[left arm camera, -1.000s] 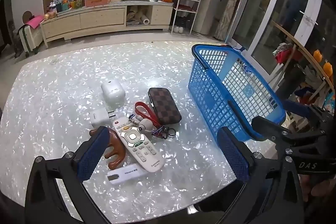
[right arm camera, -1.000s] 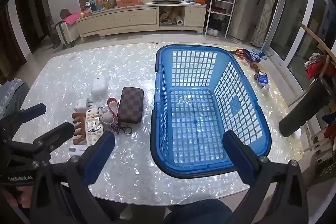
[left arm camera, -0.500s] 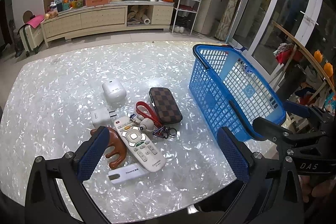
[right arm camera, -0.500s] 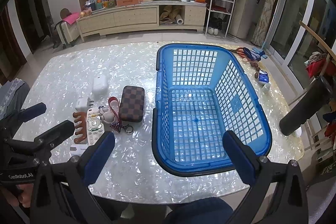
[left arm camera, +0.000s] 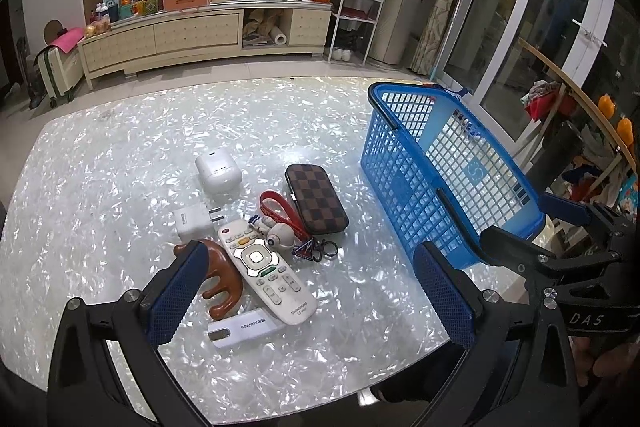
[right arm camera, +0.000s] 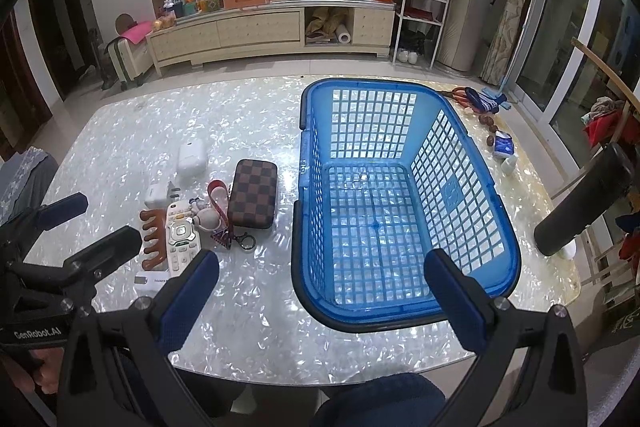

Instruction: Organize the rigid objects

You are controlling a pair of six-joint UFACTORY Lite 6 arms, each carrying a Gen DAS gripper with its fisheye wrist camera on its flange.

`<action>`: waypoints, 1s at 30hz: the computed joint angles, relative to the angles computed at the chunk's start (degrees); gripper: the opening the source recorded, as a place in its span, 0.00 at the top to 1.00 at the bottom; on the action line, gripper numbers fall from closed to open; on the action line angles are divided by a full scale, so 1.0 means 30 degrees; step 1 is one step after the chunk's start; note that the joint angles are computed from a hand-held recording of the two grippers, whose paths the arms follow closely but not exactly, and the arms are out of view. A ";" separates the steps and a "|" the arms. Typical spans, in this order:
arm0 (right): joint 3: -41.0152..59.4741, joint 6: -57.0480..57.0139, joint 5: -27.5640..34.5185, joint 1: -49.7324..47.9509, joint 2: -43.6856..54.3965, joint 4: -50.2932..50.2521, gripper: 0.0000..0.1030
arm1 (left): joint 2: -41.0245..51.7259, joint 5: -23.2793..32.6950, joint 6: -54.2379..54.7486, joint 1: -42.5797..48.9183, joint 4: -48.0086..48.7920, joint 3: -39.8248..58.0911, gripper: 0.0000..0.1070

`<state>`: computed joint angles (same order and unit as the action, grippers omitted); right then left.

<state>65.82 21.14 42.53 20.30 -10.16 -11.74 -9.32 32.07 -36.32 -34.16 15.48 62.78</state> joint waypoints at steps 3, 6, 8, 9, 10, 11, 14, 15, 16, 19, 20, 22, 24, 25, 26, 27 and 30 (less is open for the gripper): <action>0.0090 -0.0181 0.0067 -0.0056 0.0026 0.0197 0.00 | -0.0133 -0.0085 0.0108 0.0079 -0.0142 -0.0147 0.04; 0.0138 -0.0284 0.0119 -0.0077 0.0041 0.0270 0.00 | -0.0166 -0.0082 0.0179 0.0084 -0.0176 -0.0223 0.04; 0.0150 -0.0325 0.0176 -0.0089 0.0044 0.0328 0.00 | -0.0250 -0.0061 0.0098 0.0050 -0.0096 -0.0315 0.04; 0.0153 -0.0327 0.0218 -0.0090 0.0036 0.0347 0.00 | -0.0283 -0.0037 0.0096 0.0033 -0.0087 -0.0348 0.04; 0.0147 -0.0345 0.0237 -0.0089 0.0021 0.0363 0.00 | -0.0312 -0.0033 0.0119 0.0026 -0.0086 -0.0384 0.04; 0.0153 -0.0362 0.0266 -0.0085 0.0013 0.0371 0.00 | -0.0318 0.0004 0.0160 0.0032 -0.0117 -0.0374 0.04; 0.0157 -0.0300 0.0334 -0.0036 -0.0008 0.0314 0.00 | -0.0316 0.0040 0.0220 0.0053 -0.0182 -0.0357 0.04; 0.0139 -0.0196 0.0376 0.0039 -0.0037 0.0245 0.00 | -0.0298 0.0098 0.0298 0.0064 -0.0240 -0.0313 0.04; 0.0164 -0.0176 0.0395 0.0068 -0.0009 0.0235 0.00 | -0.0295 0.0130 0.0320 0.0068 -0.0254 -0.0294 0.04; 0.0208 -0.0296 0.0445 0.0027 0.0044 0.0395 0.00 | -0.0290 0.0149 0.0248 0.0040 -0.0199 -0.0297 0.04; 0.0217 -0.0288 0.0451 0.0026 0.0041 0.0379 0.00 | -0.0282 0.0135 0.0256 0.0043 -0.0200 -0.0292 0.04; 0.0253 -0.0293 0.0483 0.0044 0.0059 0.0366 0.00 | -0.0300 0.0113 0.0409 0.0092 -0.0396 -0.0307 0.04; 0.0241 -0.0298 0.0485 0.0053 0.0047 0.0383 0.00 | -0.0322 0.0108 0.0504 0.0126 -0.0498 -0.0353 0.04; 0.0237 -0.0320 0.0491 0.0056 0.0056 0.0412 0.00 | -0.0315 0.0131 0.0491 0.0113 -0.0459 -0.0349 0.04; 0.0213 -0.0370 0.0490 0.0040 0.0056 0.0446 0.00 | -0.0308 0.0149 0.0446 0.0095 -0.0410 -0.0349 0.04; 0.0187 -0.0393 0.0476 0.0033 0.0058 0.0469 0.00 | -0.0319 0.0151 0.0435 0.0086 -0.0385 -0.0376 0.04; 0.0239 -0.0610 0.0532 -0.0004 0.0144 0.0644 0.00 | -0.0274 0.0140 0.0556 0.0101 -0.0464 -0.0396 0.04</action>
